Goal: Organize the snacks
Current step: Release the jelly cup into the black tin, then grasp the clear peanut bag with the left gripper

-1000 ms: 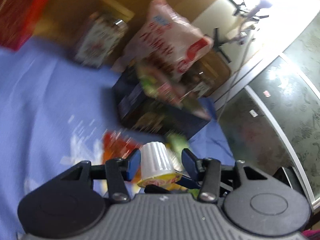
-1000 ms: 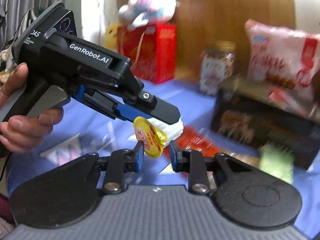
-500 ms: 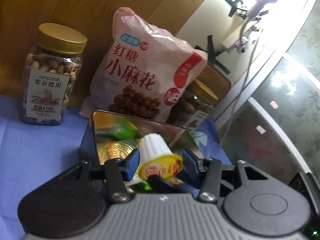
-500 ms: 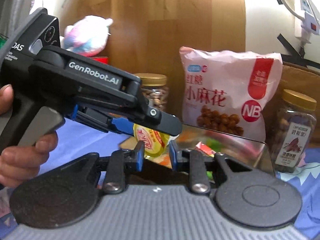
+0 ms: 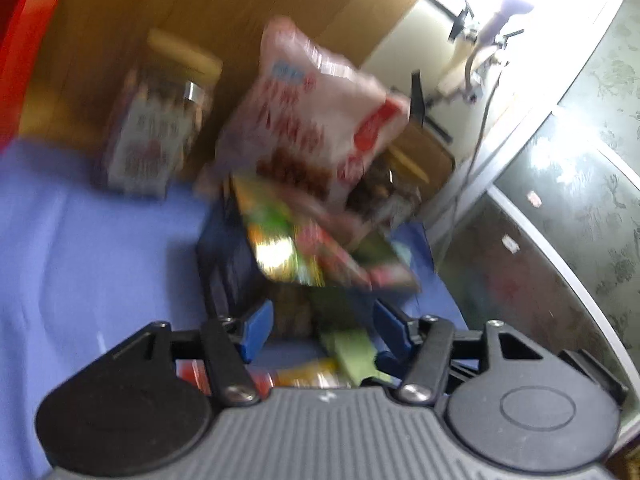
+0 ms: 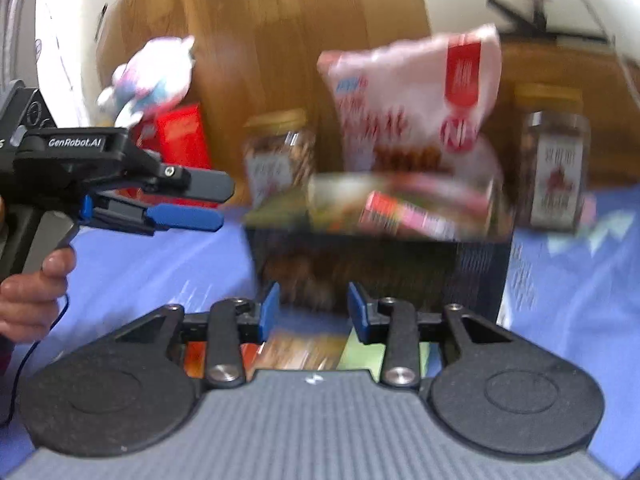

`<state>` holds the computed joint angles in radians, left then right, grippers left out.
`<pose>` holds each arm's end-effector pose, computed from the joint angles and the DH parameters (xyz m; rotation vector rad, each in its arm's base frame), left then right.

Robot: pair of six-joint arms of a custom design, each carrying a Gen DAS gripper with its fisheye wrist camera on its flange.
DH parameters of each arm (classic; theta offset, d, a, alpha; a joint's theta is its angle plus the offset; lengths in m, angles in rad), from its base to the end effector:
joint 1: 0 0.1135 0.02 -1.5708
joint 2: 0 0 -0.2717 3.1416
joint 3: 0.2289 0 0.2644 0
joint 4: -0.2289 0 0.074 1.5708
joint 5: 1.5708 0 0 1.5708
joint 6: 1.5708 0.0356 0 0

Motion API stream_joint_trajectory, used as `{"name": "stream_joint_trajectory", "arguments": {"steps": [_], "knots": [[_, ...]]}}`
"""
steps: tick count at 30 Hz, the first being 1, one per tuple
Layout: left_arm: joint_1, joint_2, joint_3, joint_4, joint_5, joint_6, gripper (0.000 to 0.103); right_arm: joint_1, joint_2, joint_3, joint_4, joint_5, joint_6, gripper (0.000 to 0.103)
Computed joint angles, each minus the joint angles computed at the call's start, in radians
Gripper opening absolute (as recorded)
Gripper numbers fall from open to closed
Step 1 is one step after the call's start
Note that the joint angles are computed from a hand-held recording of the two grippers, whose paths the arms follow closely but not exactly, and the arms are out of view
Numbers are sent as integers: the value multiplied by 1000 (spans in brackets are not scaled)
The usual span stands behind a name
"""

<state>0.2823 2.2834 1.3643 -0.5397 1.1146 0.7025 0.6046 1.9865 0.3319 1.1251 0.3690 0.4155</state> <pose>0.4042 0.0839 0.0616 0.5483 2.1927 -1.1806 0.2216 0.1375 0.0463 0.0250 2.0699 0.2410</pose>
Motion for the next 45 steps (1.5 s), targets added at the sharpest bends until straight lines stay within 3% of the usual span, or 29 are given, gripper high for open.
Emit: {"name": "stream_joint_trajectory", "arguments": {"steps": [2,6,11,13,17,21,24,26,30,32,34,36,42,45], "knots": [[-3,32,7,-89,-23,82,57,42,13,-5,-25,9,23,50],[-41,53,-39,-109,-99,123,57,93,19,45,-164,23,57,53],[-65,13,-142,-18,-149,103,53,149,24,61,-189,62,82,46],[-40,-10,-162,-48,-134,138,53,185,2,38,-163,97,71,38],[34,-61,-213,-109,-115,243,53,270,-45,5,-146,139,65,38],[116,-138,-314,-45,-159,316,53,328,-30,9,-113,17,81,41],[181,-140,-306,-91,-161,371,53,378,9,36,-95,-81,41,40],[236,-142,-299,-84,-151,354,53,402,-5,35,-93,-55,7,40],[342,-88,-202,-226,-107,394,56,388,-34,-30,-13,13,35,40],[371,-64,-173,-271,-107,414,56,369,-24,-49,10,44,74,42],[375,-46,-163,-293,-113,425,62,373,-2,-54,11,89,128,58],[363,-31,-166,-291,-124,425,64,369,26,-45,8,92,147,65],[305,-26,-222,-254,-156,443,64,392,70,31,-125,90,143,66],[281,-11,-248,-217,-187,435,52,420,90,61,-157,147,94,66]]}}
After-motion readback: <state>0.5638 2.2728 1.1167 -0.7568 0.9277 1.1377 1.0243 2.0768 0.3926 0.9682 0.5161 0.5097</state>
